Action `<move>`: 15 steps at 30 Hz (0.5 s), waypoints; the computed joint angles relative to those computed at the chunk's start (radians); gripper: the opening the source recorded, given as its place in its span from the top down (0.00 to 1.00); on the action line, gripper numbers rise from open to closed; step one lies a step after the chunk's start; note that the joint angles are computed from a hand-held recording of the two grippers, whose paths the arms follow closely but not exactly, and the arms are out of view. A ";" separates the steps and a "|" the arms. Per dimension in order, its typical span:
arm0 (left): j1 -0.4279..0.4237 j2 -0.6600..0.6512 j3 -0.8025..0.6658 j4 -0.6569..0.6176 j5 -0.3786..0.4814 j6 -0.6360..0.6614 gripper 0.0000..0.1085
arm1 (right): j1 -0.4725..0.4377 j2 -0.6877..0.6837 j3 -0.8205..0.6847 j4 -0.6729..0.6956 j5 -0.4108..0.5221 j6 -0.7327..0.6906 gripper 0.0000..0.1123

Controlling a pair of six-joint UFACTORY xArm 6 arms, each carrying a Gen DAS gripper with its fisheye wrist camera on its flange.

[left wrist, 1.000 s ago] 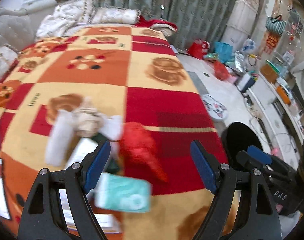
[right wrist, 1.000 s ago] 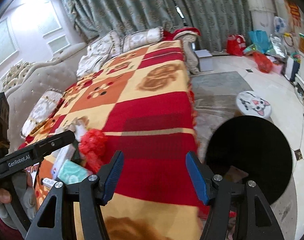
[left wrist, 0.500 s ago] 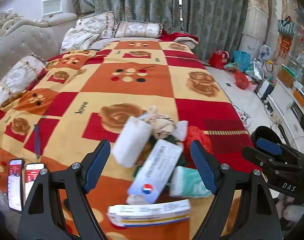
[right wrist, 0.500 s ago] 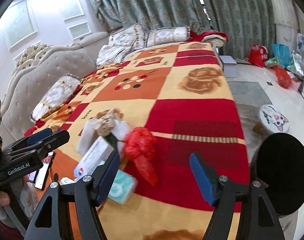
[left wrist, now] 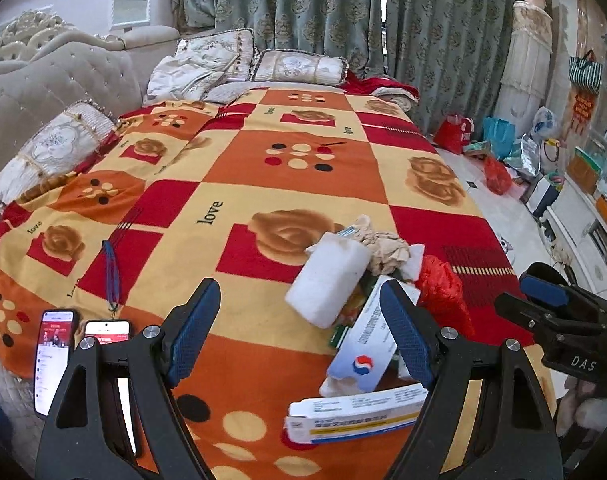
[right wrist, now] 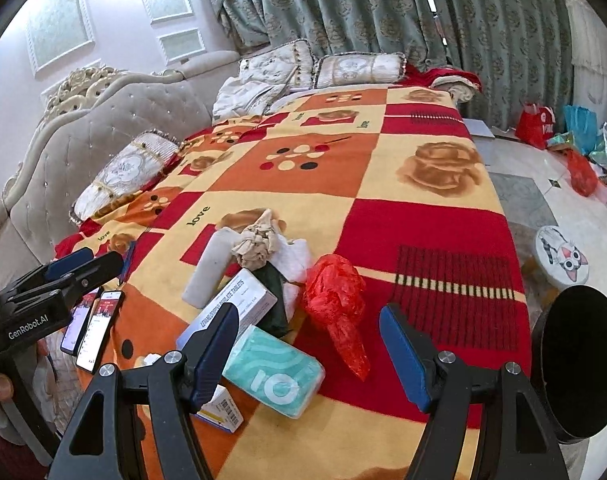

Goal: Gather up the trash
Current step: 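Move both tools back over the remaining items on the blanket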

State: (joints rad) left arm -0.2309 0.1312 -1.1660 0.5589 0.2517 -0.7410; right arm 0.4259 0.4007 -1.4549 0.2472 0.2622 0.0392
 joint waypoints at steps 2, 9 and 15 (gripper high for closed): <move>0.008 -0.004 0.015 -0.058 -0.010 0.049 0.25 | -0.001 0.007 -0.006 -0.008 0.011 0.006 0.34; 0.022 -0.005 0.055 -0.282 -0.032 0.276 0.25 | -0.003 0.042 -0.037 0.012 0.052 -0.005 0.34; 0.002 0.008 0.059 -0.513 -0.021 0.486 0.25 | 0.007 0.062 -0.056 0.132 0.089 -0.125 0.34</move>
State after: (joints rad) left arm -0.2288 0.1391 -1.1071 0.0462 0.2304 -0.2549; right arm 0.4328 0.4629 -1.5111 0.3796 0.3515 -0.0859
